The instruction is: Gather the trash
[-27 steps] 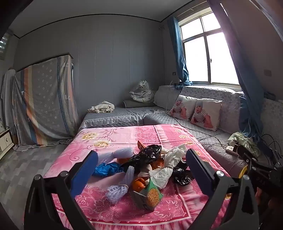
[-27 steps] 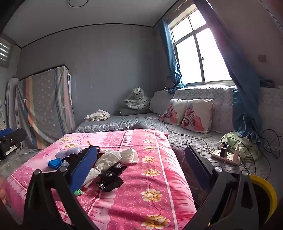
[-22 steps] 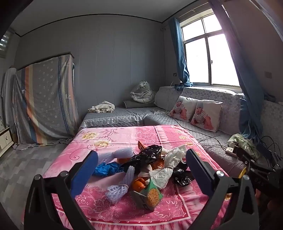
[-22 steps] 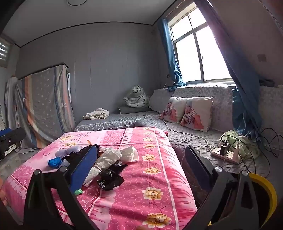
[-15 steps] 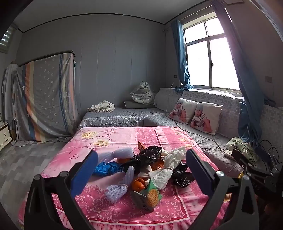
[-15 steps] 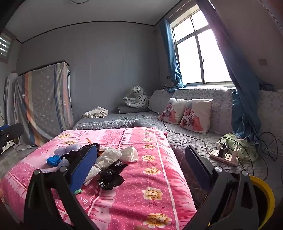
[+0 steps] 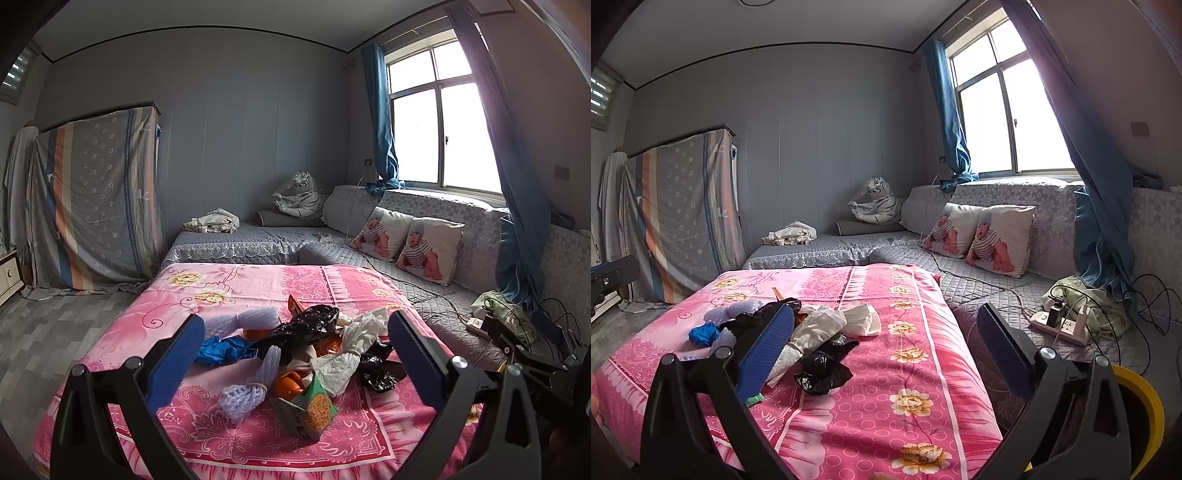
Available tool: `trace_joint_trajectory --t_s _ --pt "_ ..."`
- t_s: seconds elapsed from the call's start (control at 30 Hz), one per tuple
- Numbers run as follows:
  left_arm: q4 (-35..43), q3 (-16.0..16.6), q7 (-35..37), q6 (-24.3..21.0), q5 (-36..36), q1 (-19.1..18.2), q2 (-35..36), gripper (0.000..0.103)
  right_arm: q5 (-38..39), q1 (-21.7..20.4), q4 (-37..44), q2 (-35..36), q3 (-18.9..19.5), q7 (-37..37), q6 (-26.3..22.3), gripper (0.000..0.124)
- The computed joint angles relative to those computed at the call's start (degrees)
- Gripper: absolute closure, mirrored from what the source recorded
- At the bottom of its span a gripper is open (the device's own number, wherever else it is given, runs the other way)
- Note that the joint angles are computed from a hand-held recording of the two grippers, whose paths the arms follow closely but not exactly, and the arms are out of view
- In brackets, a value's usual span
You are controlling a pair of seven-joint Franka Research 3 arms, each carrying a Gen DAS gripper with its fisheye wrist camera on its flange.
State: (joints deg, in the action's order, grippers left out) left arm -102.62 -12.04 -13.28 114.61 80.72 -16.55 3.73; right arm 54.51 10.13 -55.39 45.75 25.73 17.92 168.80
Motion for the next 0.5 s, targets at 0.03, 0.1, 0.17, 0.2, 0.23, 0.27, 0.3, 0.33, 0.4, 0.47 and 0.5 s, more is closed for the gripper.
trace_joint_trajectory --t_s 0.03,0.1,0.17,0.2,0.23,0.27,0.3,0.33,0.4,0.47,0.5 --pt "0.01 0.0 0.06 -0.06 -0.09 -0.01 0.01 0.007 -0.23 0.14 0.14 0.08 -0.29 0.49 -0.18 0.029" --pt "0.21 -0.01 0.43 -0.24 -0.44 -0.04 0.13 0.007 -0.65 0.3 0.3 0.15 -0.65 1.31 -0.51 0.029" --pt "0.37 0.05 0.76 -0.42 -0.83 -0.05 0.23 0.007 -0.93 0.36 0.43 0.29 -0.71 1.56 -0.66 0.029" --pt "0.31 0.1 0.72 -0.21 -0.92 -0.01 0.16 0.007 -0.98 0.34 0.48 0.33 -0.65 1.55 -0.61 0.029" --pt "0.13 0.13 0.58 -0.05 -0.93 0.02 0.06 0.007 -1.06 0.34 0.5 0.37 -0.62 1.53 -0.61 0.029" --pt "0.17 0.13 0.63 -0.02 -0.99 0.05 0.12 0.007 -1.14 0.35 0.5 0.39 -0.65 1.67 -0.62 0.029" --pt "0.21 0.14 0.71 0.01 -1.07 0.06 0.15 0.007 -1.31 0.4 0.57 0.42 -0.78 1.98 -0.74 0.029" --pt "0.17 0.15 0.71 0.14 -1.11 0.08 0.1 0.007 -1.58 0.53 0.74 0.52 -1.0 2.42 -0.95 0.029" --pt "0.21 0.16 0.66 0.22 -1.13 0.12 0.14 0.007 -1.88 0.61 0.8 0.59 -1.15 2.92 -1.0 0.029" --pt "0.21 0.17 0.68 0.23 -1.07 0.12 0.13 0.007 -2.17 0.66 0.84 0.66 -1.22 3.21 -1.02 0.029" --pt "0.13 0.15 0.58 0.16 -0.95 0.09 0.09 0.007 -2.39 0.75 1.01 0.75 -1.34 3.54 -1.13 0.029"
